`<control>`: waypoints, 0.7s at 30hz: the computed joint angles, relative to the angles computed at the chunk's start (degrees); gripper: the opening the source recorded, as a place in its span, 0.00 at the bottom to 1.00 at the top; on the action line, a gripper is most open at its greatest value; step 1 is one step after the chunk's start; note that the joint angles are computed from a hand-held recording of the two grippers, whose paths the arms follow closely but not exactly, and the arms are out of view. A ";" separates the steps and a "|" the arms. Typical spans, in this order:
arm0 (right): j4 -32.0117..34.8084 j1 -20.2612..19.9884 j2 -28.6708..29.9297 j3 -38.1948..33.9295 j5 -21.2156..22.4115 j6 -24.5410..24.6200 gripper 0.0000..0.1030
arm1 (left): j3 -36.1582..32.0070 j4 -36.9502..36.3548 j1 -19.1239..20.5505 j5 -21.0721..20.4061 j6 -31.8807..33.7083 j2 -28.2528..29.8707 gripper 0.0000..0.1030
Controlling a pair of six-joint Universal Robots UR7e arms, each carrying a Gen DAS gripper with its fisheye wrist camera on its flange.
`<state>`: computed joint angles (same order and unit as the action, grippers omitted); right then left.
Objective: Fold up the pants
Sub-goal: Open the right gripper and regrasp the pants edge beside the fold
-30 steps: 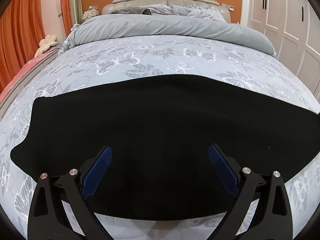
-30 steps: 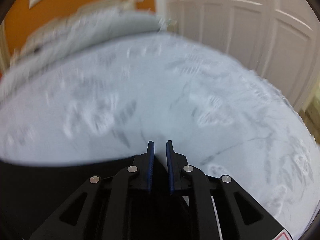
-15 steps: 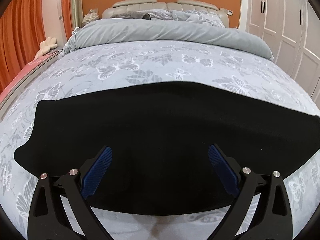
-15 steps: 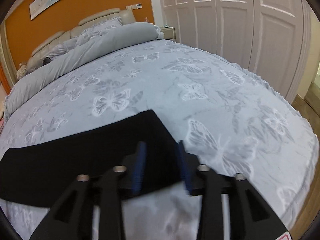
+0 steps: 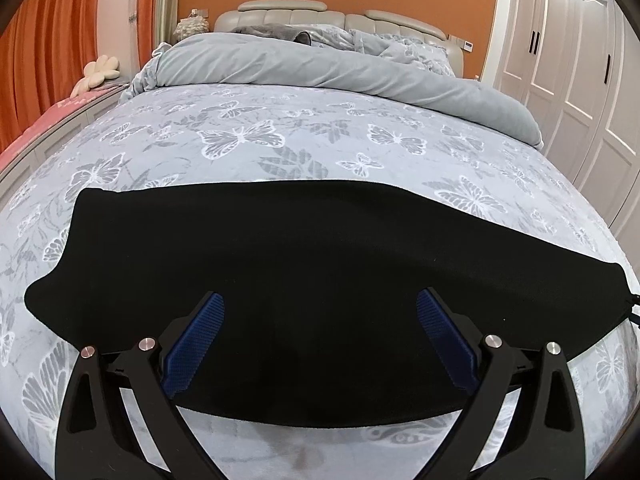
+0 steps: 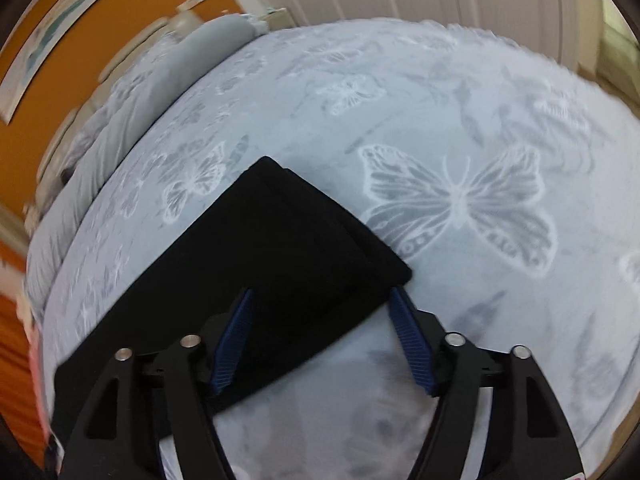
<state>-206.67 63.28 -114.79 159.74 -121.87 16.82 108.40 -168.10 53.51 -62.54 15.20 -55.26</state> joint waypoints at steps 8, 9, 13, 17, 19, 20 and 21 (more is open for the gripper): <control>-10.82 5.54 9.74 -1.25 -10.19 -0.31 0.53 | -0.66 0.63 0.41 -1.09 -1.19 -0.29 0.93; -12.17 7.54 9.98 -1.12 -12.95 0.15 0.53 | -0.68 0.63 0.45 -1.09 -1.30 -0.29 0.93; -21.73 13.61 11.93 -1.56 -20.79 -6.97 0.55 | -0.83 0.68 0.50 -0.97 -1.73 -0.14 0.93; -14.68 6.11 7.72 -0.90 -11.03 -9.47 0.54 | -0.66 0.61 0.38 -0.62 -1.56 -0.05 0.93; -12.20 3.45 8.48 -1.39 -7.07 -11.44 0.22 | -0.71 0.72 0.32 -0.34 -1.39 0.17 0.93; -11.60 4.39 9.89 -2.18 -8.69 -12.30 0.13 | -0.79 0.67 0.26 -0.06 -1.22 0.36 0.93; -11.87 5.31 11.00 -2.77 -9.28 -14.02 0.10 | -0.81 0.51 0.25 0.13 -1.06 0.55 0.93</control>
<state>-218.55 68.58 -103.79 156.97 -131.15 2.80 107.59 -167.59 53.76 -62.41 14.14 -54.70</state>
